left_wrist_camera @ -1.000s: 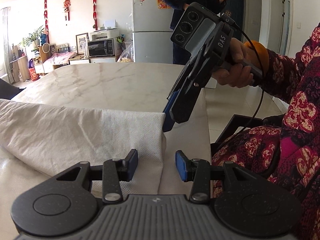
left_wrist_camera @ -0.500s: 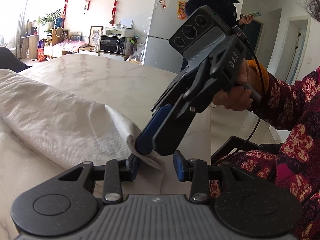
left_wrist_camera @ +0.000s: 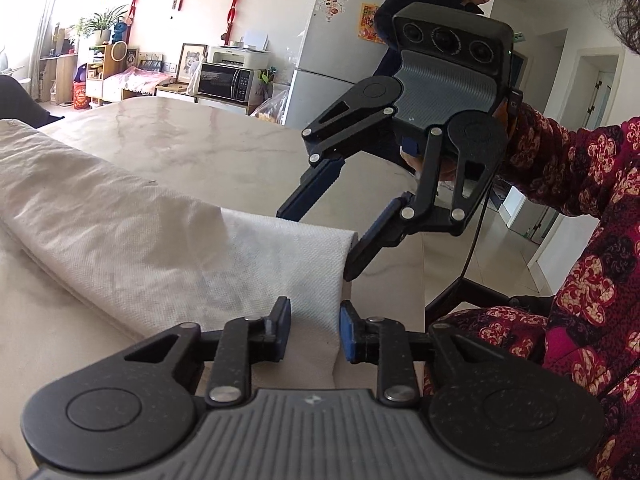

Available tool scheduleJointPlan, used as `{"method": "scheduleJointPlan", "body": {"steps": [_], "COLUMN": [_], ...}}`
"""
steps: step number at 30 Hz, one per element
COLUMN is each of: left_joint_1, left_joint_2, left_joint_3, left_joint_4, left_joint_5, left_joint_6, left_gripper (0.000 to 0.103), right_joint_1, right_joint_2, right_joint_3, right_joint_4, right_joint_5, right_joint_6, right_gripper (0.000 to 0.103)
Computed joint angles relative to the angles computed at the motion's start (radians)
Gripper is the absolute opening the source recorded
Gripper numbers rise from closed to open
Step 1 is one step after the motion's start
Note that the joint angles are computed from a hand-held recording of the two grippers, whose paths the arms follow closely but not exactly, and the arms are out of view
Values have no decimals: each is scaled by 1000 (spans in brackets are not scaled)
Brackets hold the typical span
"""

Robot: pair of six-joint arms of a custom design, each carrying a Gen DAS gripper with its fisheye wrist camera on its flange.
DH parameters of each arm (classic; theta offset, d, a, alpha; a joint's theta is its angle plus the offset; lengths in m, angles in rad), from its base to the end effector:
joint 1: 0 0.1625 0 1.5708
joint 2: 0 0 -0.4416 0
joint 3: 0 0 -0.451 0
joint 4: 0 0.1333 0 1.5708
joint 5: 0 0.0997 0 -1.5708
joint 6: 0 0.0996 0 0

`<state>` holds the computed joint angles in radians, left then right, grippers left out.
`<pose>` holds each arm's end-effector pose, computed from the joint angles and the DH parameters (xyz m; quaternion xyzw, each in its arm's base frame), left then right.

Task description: Fold shopping bag

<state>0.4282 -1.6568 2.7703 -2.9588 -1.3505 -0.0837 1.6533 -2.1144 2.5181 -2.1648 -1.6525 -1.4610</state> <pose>-0.1935 -0.2588 0.1313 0.4843 0.8574 -0.1739 0.0108 0.1497 -0.2917 0.2847 0.6909 -0.7156 0.0474 0.0917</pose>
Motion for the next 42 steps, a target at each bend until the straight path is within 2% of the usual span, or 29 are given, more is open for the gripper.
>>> {"method": "scheduleJointPlan", "body": {"steps": [6, 10, 12, 14, 17, 22, 26, 27, 29, 30, 32, 35, 42], "left_joint_1": [-5, 3, 5, 6, 2, 6, 0, 1, 7, 4, -3, -14, 45], "left_joint_2": [-11, -12, -10, -7, -3, -2, -5, -5, -2, -1, -3, -35, -99], "left_joint_3": [4, 7, 6, 5, 7, 8, 10, 9, 8, 9, 11, 17, 12], "left_joint_4": [8, -1, -2, -5, -9, -13, -9, -10, -14, -14, -12, 23, 89], "left_joint_5": [-6, -15, -17, -18, -14, -19, -13, -14, -17, -15, -9, -6, -95], "left_joint_6": [-11, -9, -7, -4, -1, 0, -1, 0, 3, 5, 11, 50, 87], "left_gripper": [27, 27, 27, 27, 27, 27, 27, 27, 27, 27, 27, 30, 44], "right_joint_1": [15, -5, -6, -9, -37, -62, -40, -31, -19, -11, -2, -9, -88], "right_joint_2": [9, -23, -52, -73, -91, -113, -71, -58, -36, -19, 22, 75, 187], "right_joint_3": [-16, -13, 5, 39, 79, 126, 106, 100, 87, 75, 46, 1, -105], "right_joint_4": [16, 21, -4, -88, -170, -193, -152, -145, -121, -101, -67, -11, 142], "right_joint_5": [-54, -39, -53, -70, -45, 20, 28, 22, 11, 3, -12, -6, 83], "right_joint_6": [-123, -206, -276, -351, -433, -624, -671, -677, -664, -643, -570, -408, -32], "right_gripper": [60, 63, 63, 63, 59, 55, 46, 41, 35, 28, 20, 17, 16]}}
